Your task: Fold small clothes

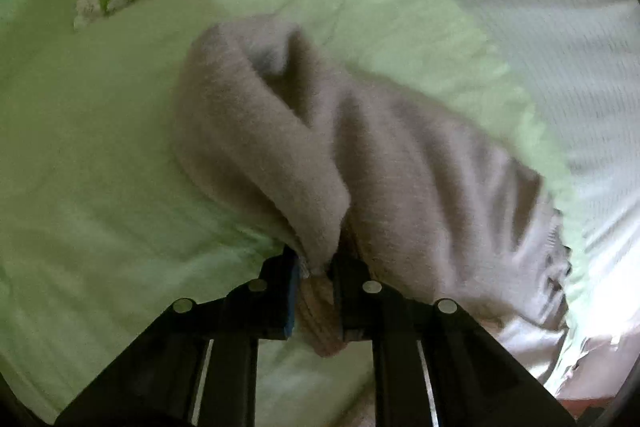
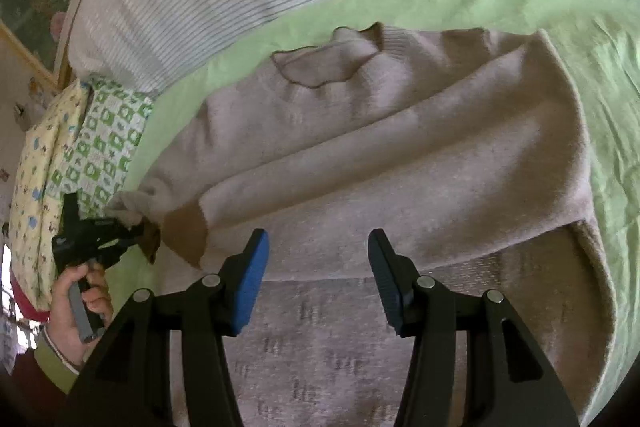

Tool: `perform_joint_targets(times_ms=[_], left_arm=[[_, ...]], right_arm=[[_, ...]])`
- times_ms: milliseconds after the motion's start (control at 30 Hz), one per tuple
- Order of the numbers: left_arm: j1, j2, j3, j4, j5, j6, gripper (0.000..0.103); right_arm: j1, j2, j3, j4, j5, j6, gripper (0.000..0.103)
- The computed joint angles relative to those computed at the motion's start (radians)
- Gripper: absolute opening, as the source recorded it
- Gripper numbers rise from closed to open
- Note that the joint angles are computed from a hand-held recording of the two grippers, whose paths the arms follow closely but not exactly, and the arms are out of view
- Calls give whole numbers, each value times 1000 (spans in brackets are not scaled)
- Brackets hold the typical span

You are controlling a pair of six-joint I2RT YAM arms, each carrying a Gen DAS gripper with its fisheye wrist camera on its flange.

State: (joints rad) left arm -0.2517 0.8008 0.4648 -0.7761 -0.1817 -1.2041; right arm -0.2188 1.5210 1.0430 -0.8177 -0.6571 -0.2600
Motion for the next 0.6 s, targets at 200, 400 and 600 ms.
perform_joint_targets(times_ms=[200, 400, 600], left_arm=[[-449, 140, 291, -23, -231, -138, 12], [-584, 568, 662, 218, -143, 58, 15], [-623, 1017, 1021, 234, 37, 175, 48]], right_arm=[[-75, 21, 45, -15, -15, -14, 53], [-179, 35, 92, -58, -37, -35, 53], [-295, 83, 150, -116, -40, -84, 53]])
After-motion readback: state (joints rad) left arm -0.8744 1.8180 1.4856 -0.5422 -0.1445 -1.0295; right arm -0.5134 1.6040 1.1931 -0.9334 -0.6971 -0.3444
